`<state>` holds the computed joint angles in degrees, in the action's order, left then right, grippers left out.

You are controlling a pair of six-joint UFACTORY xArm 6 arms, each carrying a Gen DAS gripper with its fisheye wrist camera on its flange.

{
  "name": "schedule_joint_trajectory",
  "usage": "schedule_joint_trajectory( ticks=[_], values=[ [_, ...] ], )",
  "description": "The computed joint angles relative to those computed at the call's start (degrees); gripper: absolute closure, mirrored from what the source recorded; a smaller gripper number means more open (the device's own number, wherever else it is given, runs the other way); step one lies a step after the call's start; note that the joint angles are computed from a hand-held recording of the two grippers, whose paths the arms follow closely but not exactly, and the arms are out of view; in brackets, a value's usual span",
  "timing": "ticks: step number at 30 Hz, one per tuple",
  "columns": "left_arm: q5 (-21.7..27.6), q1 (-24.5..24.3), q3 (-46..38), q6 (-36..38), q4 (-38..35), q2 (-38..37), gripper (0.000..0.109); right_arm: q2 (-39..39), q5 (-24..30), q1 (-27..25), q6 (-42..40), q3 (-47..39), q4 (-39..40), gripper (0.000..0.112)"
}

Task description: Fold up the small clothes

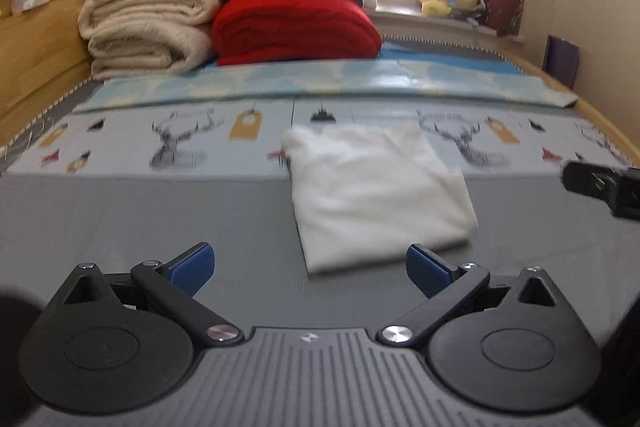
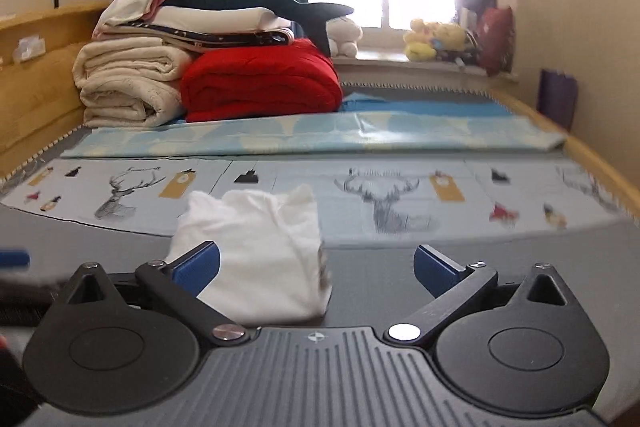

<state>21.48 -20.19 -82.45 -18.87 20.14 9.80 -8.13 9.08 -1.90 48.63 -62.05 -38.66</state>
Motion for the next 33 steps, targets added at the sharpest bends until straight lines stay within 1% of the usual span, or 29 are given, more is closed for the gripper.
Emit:
schedule_joint_trajectory(
  ticks=[3, 4, 5, 8, 11, 14, 18, 21, 26, 33],
  values=[
    [2.31, -0.23, 0.6, -2.73, 0.57, -0.39, 0.006, -1.9, 2.77, 1.93, 2.14, 1.98, 0.1, 0.01],
    [2.58, -0.18, -0.18, -3.18, 0.85, 0.31, 0.006, -2.28, 3.7, 2.48, 5.37, 2.1, -2.15, 0.01],
    [2.63, -0.06, -0.65, -3.78, 1.56, 0.91, 0.006, -2.48, 4.73, 3.16, 6.96, 2.25, -2.97, 0.01],
    [3.52, -0.06, -1.85, -5.79, 4.22, 2.4, 0.006, -0.99, 6.94, 4.62, 3.22, 1.45, -0.23, 0.01],
    [3.98, -0.1, -2.48, -4.15, 1.28, 3.11, 0.006, -0.14, 7.22, 5.43, 2.83, 0.72, -2.13, 0.01],
    [4.18, -0.25, -3.14, -3.7, 1.09, 3.77, 0.006, 0.63, 8.54, 6.08, 1.81, 0.19, -2.19, 0.01],
    [3.71, -0.45, -3.47, -3.33, 0.81, 4.19, 0.006, 1.25, 8.83, 6.35, 0.23, -0.28, -2.53, 0.01],
    [3.45, -0.49, -3.39, -2.49, -0.17, 4.24, 0.006, 1.51, 8.67, 6.59, -0.97, -0.36, -1.37, 0.01],
    [4.12, -0.3, -3.87, -1.33, -1.88, 4.59, 0.006, 2.18, 8.82, 6.98, -1.66, -1.04, -1.41, 0.01],
    [4.49, -0.2, -4.33, -1.34, -2.16, 4.95, 0.006, 2.51, 8.95, 6.99, -2.62, -1.32, -0.19, 0.01]
  ],
)
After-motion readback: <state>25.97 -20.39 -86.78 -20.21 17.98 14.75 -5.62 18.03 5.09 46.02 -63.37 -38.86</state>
